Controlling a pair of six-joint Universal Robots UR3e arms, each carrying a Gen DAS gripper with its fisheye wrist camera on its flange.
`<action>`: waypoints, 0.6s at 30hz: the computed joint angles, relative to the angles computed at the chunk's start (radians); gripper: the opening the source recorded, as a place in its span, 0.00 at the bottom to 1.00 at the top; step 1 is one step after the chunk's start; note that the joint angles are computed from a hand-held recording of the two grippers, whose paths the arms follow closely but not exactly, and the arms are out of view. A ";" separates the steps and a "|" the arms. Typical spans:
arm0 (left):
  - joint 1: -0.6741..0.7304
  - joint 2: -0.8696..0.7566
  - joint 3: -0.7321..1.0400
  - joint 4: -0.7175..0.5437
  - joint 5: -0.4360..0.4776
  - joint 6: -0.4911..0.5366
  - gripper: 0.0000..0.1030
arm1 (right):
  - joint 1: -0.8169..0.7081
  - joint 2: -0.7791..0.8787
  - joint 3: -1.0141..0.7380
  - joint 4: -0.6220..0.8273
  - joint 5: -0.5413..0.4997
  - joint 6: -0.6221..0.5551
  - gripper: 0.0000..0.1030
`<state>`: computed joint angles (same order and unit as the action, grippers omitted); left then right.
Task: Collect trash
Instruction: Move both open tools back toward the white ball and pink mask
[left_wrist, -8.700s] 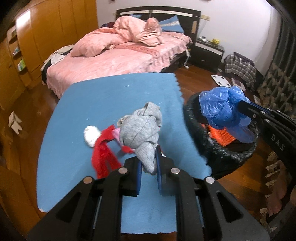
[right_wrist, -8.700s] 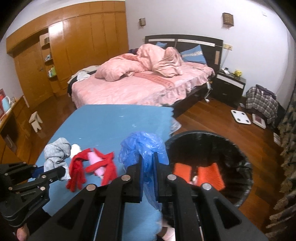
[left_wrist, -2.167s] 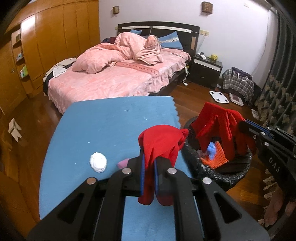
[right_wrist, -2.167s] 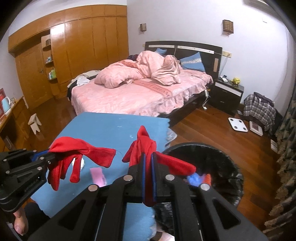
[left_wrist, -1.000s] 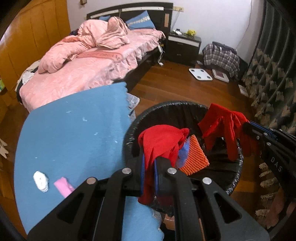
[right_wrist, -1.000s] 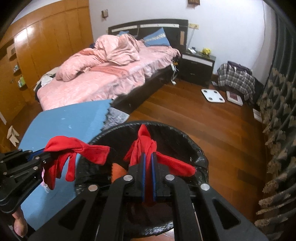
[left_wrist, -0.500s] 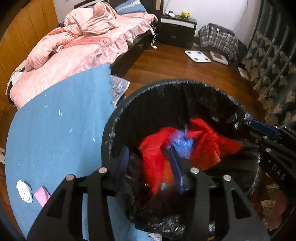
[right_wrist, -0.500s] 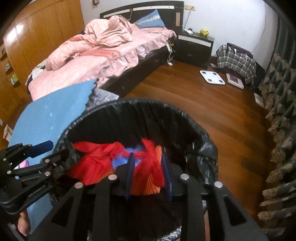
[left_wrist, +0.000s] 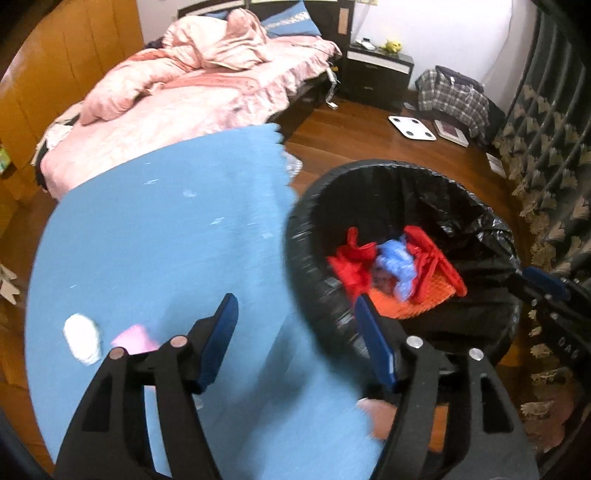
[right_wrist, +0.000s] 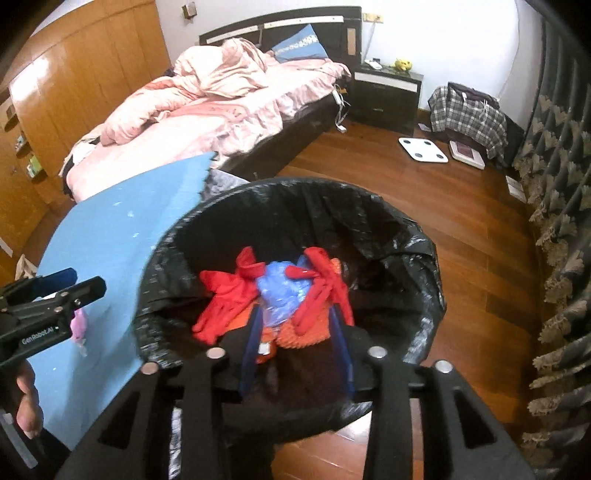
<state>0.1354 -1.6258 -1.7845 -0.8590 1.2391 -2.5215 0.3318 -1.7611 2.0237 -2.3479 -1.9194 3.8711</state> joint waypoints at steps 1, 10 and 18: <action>0.039 0.031 -0.019 -0.015 -0.012 0.027 0.65 | 0.039 0.020 -0.034 0.013 -0.019 0.019 0.41; 0.487 0.197 -0.066 -0.216 -0.143 0.307 0.69 | 0.264 0.279 -0.354 0.058 -0.075 0.111 0.42; 0.739 0.113 0.035 -0.283 -0.199 0.433 0.69 | 0.391 0.611 -0.775 0.145 -0.074 0.102 0.42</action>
